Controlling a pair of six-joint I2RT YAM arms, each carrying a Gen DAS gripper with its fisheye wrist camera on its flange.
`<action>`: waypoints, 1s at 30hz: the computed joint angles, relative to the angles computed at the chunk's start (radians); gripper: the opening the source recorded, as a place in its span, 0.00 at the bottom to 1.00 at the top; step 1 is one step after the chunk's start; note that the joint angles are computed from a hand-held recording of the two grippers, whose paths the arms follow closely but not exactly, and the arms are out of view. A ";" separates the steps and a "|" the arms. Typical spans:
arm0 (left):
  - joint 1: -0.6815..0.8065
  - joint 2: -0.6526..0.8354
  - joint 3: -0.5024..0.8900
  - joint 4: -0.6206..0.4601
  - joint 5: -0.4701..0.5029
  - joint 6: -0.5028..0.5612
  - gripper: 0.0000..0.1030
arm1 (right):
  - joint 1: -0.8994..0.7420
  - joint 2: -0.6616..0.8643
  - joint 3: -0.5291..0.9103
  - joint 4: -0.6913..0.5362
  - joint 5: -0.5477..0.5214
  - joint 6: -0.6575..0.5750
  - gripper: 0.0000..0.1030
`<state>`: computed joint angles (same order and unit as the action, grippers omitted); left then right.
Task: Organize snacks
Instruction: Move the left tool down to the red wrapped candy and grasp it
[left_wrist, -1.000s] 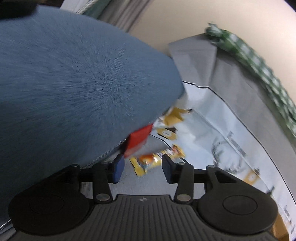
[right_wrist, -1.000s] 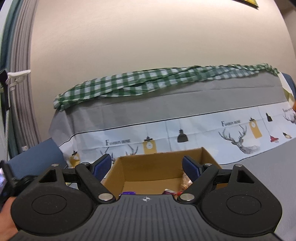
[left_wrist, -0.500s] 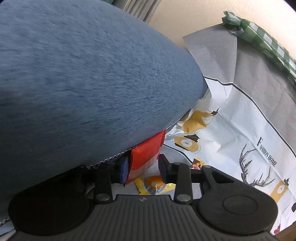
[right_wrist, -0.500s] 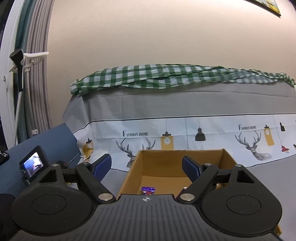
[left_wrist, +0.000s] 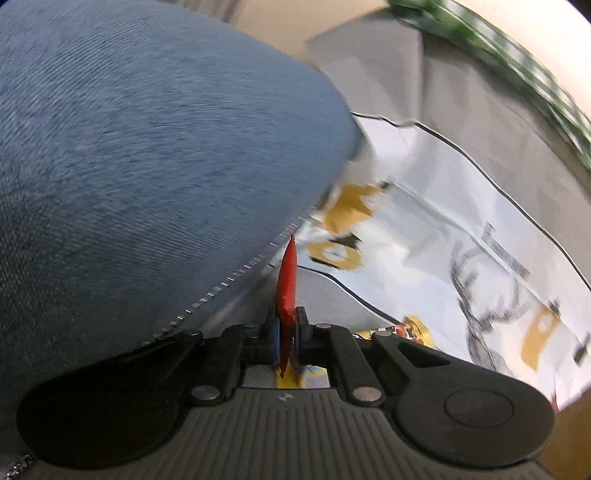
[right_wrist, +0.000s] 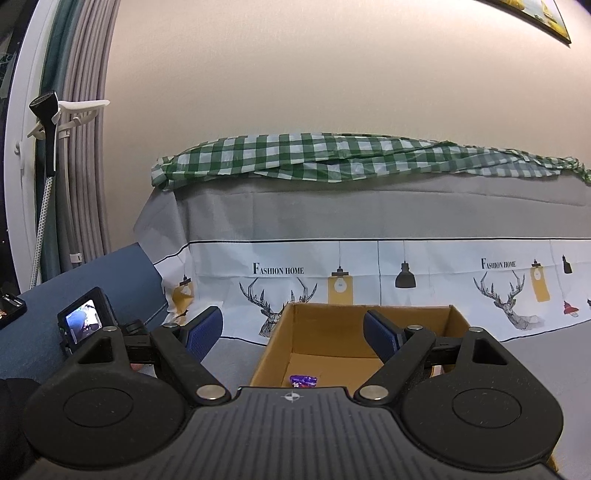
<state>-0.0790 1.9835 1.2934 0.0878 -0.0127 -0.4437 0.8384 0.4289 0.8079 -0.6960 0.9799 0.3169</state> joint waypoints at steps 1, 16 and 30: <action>0.003 -0.013 -0.015 0.004 0.019 0.024 0.07 | 0.029 -0.003 -0.001 -0.009 0.030 0.009 0.82; 0.093 -0.258 -0.202 -0.259 0.439 0.249 0.06 | 0.207 -0.031 0.032 -0.146 0.193 0.149 0.82; 0.230 -0.464 -0.292 -0.427 0.565 0.240 0.33 | 0.259 -0.005 0.049 -0.168 0.170 0.296 0.82</action>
